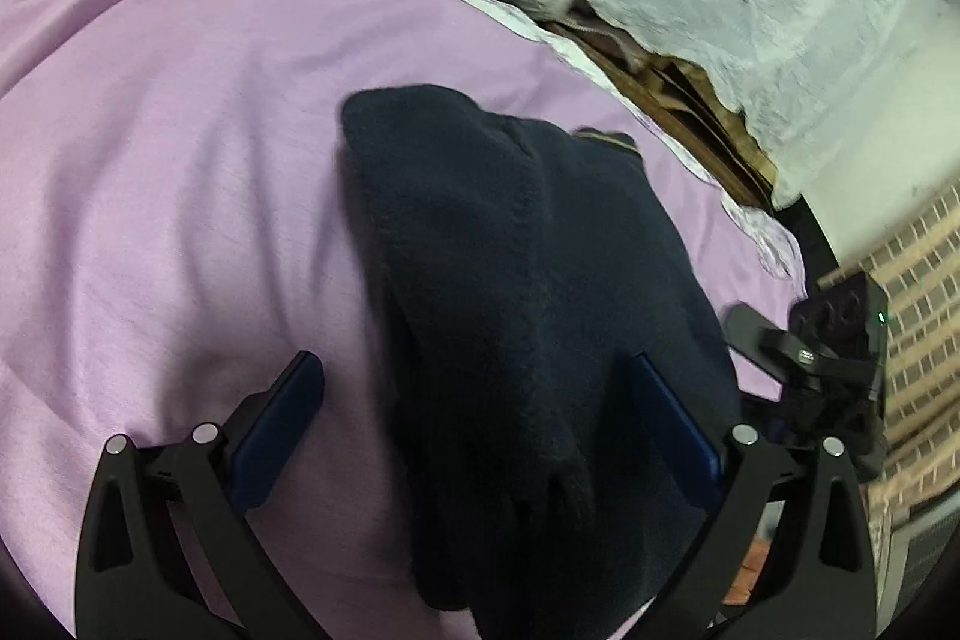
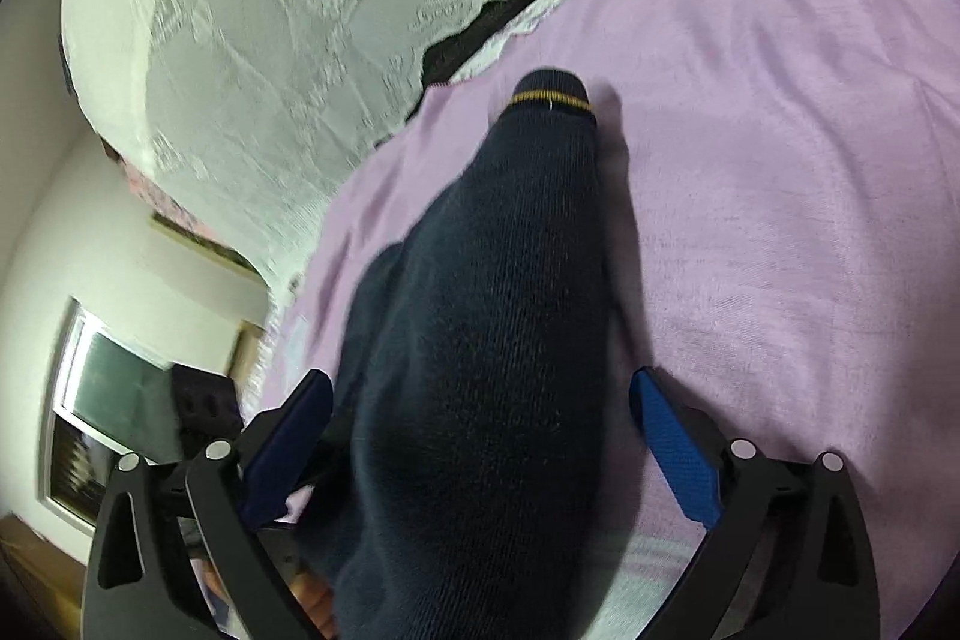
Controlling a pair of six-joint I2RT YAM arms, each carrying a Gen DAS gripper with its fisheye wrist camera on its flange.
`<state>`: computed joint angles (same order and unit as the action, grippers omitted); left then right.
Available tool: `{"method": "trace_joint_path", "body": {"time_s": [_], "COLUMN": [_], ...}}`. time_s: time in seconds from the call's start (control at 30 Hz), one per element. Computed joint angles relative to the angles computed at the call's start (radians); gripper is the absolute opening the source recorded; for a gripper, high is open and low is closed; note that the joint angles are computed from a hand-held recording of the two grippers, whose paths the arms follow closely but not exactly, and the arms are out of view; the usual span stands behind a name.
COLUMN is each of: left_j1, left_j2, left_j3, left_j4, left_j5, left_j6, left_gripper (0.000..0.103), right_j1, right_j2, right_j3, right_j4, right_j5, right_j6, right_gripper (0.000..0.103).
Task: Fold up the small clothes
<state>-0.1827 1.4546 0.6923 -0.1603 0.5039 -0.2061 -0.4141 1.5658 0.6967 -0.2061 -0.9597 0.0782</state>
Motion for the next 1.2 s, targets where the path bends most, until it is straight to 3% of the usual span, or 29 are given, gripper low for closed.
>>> {"method": "trace_joint_path", "body": {"time_s": [0.2,0.33,0.53,0.7,1.0,1.2], "left_j1": [-0.008,-0.047,-0.051,-0.053,-0.065,-0.05], "left_j2": [0.02,-0.008,-0.038,-0.047,-0.058,-0.055], "left_j3": [0.003,-0.03,-0.073,-0.104,-0.121,-0.115], "left_j4": [0.006,0.038,0.087,0.133,0.157,0.158], "left_j5": [-0.022,-0.094,-0.082,-0.095,-0.12,-0.086], "left_j6": [0.004,-0.011,-0.053,-0.052,-0.053,-0.059], "left_gripper": [0.099,0.099,0.099,0.099,0.099,0.099], "right_j1": [0.013,0.053,0.047,0.119,0.116,0.106], "right_j2": [-0.021,-0.089,-0.153,-0.236,-0.228,-0.191], "right_j3": [-0.031,-0.109,-0.159,-0.187,-0.182,-0.154], "right_j4": [0.029,0.117,0.128,0.114,0.113,0.093], "right_j5": [0.029,0.106,0.12,0.255,0.257,0.217], "right_j6": [-0.037,-0.061,-0.046,-0.022,-0.02,-0.04], "right_gripper": [0.1,0.1,0.1,0.1,0.1,0.1]}}
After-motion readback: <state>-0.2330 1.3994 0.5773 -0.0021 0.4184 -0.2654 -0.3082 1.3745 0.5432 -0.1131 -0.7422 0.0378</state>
